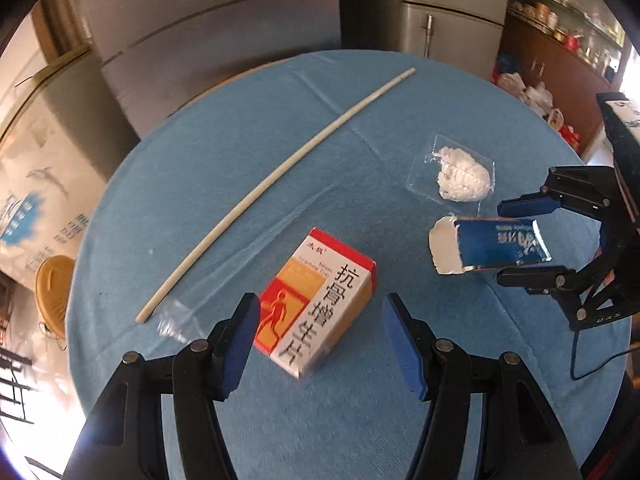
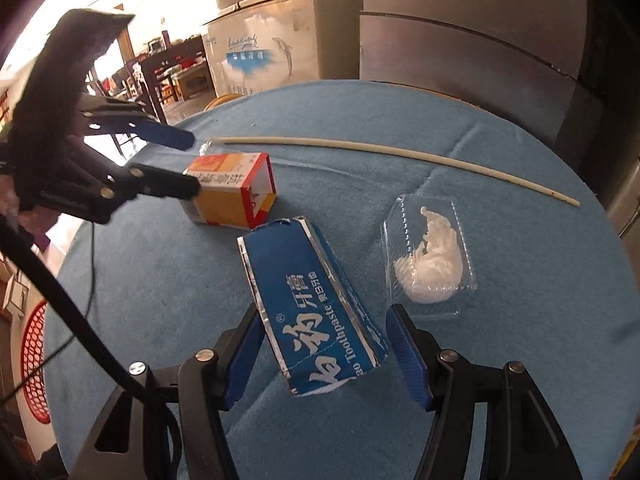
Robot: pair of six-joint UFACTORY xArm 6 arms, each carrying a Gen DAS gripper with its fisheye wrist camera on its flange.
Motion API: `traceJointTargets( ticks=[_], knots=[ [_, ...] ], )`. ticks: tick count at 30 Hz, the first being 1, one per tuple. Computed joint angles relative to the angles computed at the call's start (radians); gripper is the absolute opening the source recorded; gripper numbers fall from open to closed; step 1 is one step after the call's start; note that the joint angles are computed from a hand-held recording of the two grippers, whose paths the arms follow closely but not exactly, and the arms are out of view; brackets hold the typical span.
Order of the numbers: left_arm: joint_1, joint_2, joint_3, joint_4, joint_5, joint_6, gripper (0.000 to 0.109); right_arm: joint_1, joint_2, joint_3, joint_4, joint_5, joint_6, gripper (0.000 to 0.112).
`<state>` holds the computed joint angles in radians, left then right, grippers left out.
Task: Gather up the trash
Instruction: 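Grasp the red-white medicine box with the left tool while the right grasps the blue toothpaste box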
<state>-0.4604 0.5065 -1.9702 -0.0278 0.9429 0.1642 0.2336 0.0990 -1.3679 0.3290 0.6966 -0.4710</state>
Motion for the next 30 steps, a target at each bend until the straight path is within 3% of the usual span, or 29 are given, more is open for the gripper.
traceJointTargets(
  ticks=[1,3,10,15,20,23,26,30],
  knots=[
    [0.003,0.018,-0.022,-0.007,0.011,0.01,0.064,0.001,0.0,0.001,0.009,-0.004,-0.008,0.056],
    [0.009,0.04,-0.046,-0.024,0.019,0.023,0.064,0.005,0.004,0.0,-0.009,-0.01,0.0,0.05],
    [0.025,0.03,-0.018,-0.112,-0.035,0.04,0.064,-0.005,-0.001,-0.005,0.083,0.016,-0.003,0.049],
    [0.017,-0.015,0.046,-0.102,-0.039,0.077,0.064,-0.033,-0.014,-0.013,0.173,0.09,0.032,0.049],
    [0.022,0.012,0.007,-0.017,-0.018,0.047,0.066,-0.059,-0.053,0.022,0.257,0.142,0.037,0.049],
    [0.039,0.037,-0.032,-0.083,-0.004,0.074,0.066,-0.055,-0.068,0.042,0.265,0.133,0.049,0.049],
    [0.042,0.059,-0.06,-0.125,0.028,0.125,0.077,-0.047,-0.074,0.05,0.262,0.124,0.066,0.049],
    [0.029,0.068,-0.044,-0.102,0.016,0.127,0.077,-0.043,-0.071,0.049,0.257,0.115,0.083,0.049]
  ],
)
